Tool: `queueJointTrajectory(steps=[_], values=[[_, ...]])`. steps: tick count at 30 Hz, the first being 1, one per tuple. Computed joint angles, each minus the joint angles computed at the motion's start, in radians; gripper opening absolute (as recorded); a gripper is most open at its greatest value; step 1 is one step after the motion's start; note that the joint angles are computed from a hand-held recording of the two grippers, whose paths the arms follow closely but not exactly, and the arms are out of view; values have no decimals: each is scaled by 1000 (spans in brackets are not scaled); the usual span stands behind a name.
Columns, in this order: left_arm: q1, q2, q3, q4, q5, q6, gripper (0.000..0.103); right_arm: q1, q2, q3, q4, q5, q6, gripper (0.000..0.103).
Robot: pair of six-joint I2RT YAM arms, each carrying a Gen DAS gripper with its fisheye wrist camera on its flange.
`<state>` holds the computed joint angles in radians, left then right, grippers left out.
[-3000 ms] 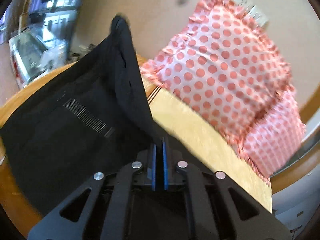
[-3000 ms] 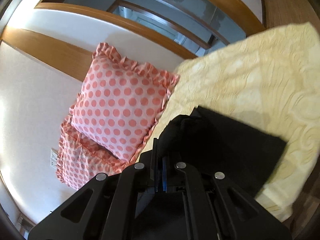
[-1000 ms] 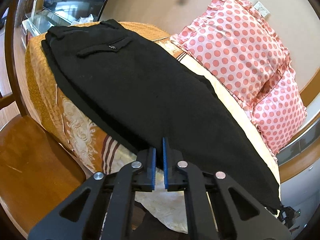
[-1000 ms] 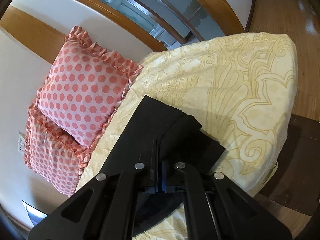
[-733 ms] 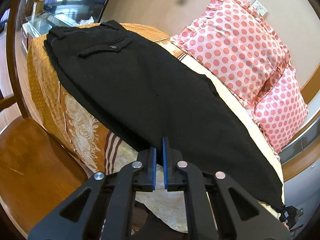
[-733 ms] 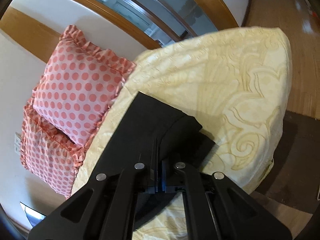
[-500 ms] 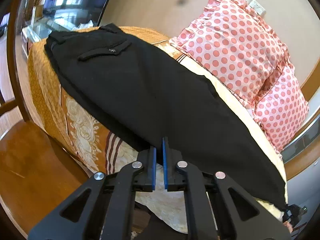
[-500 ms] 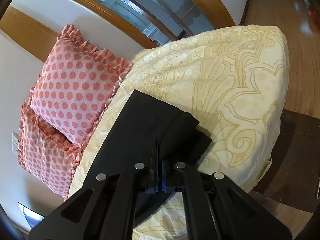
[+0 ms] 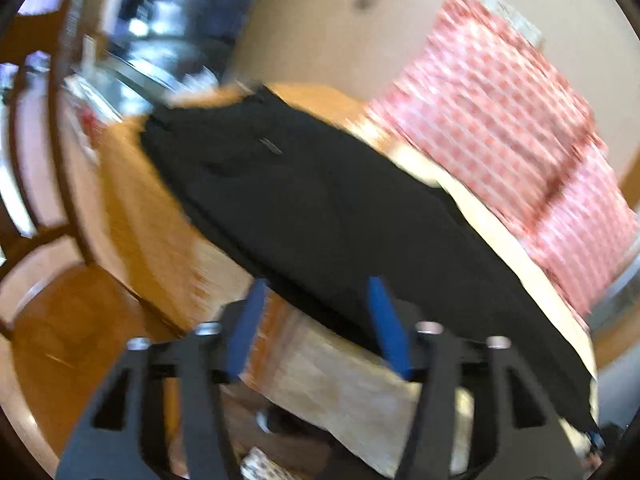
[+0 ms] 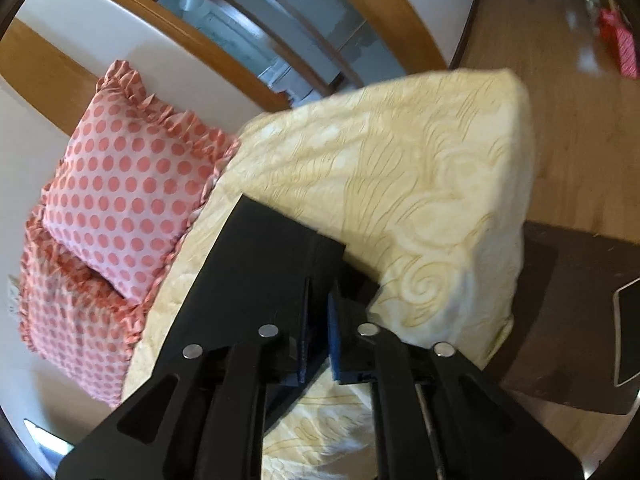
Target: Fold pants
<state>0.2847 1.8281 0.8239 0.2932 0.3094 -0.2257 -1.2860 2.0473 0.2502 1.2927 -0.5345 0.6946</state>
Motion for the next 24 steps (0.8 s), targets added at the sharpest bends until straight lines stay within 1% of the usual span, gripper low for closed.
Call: queueJointTrajectory(steps=[1, 2, 3, 5, 6, 7, 8, 10, 11, 12, 13, 14, 16, 17, 18, 20, 21, 22, 24], values=[[7, -13, -13, 22, -19, -5, 61, -1, -19, -18, 2, 48, 0, 52], [13, -24, -25, 39, -26, -7, 62, -8, -16, -37, 44, 76, 4, 72], [16, -35, -38, 61, -17, -6, 64, -21, -3, -56, 104, 78, -2, 72], [-4, -50, -59, 100, 6, 16, 71, -25, -13, -61, 104, 60, -27, 70], [-20, -51, -66, 118, 11, 30, 74, -23, -15, -61, 105, 54, -31, 69], [-42, -48, -65, 131, 15, 43, 77, -23, -9, -58, 112, 41, -34, 64], [-63, -43, -65, 139, 21, 58, 78, -20, -8, -53, 109, 32, -34, 60], [-103, -10, -30, 121, 45, 93, 79, -2, 0, -55, 153, 10, -21, 57], [-117, 4, -14, 107, 52, 107, 79, 17, -17, -58, 163, -10, -24, 57], [-133, 21, 2, 91, 55, 124, 80, 64, -67, -54, 149, -44, -42, 57], [-146, 37, 20, 74, 50, 134, 81, 107, -122, -50, 102, -52, -64, 57], [-158, 54, 38, 56, 38, 143, 81, 200, -227, -25, -21, -56, -125, 57], [-165, 75, 52, 47, 29, 147, 84, 362, -356, 35, -213, -47, -220, 57], [-167, 86, 62, 41, 28, 146, 85, 450, -402, 84, -322, -48, -275, 57], [-166, 97, 67, 41, 34, 145, 86, 571, -439, 163, -464, -45, -346, 57], [-159, 104, 61, 52, 45, 153, 88, 753, -449, 302, -662, -24, -454, 57], [-157, 108, 55, 66, 52, 157, 90, 871, -432, 408, -792, 10, -531, 57], [-153, 110, 46, 78, 65, 165, 94, 949, -404, 492, -874, 29, -589, 57], [-153, 114, 38, 93, 71, 175, 97, 1097, -317, 679, -1009, 90, -703, 57]])
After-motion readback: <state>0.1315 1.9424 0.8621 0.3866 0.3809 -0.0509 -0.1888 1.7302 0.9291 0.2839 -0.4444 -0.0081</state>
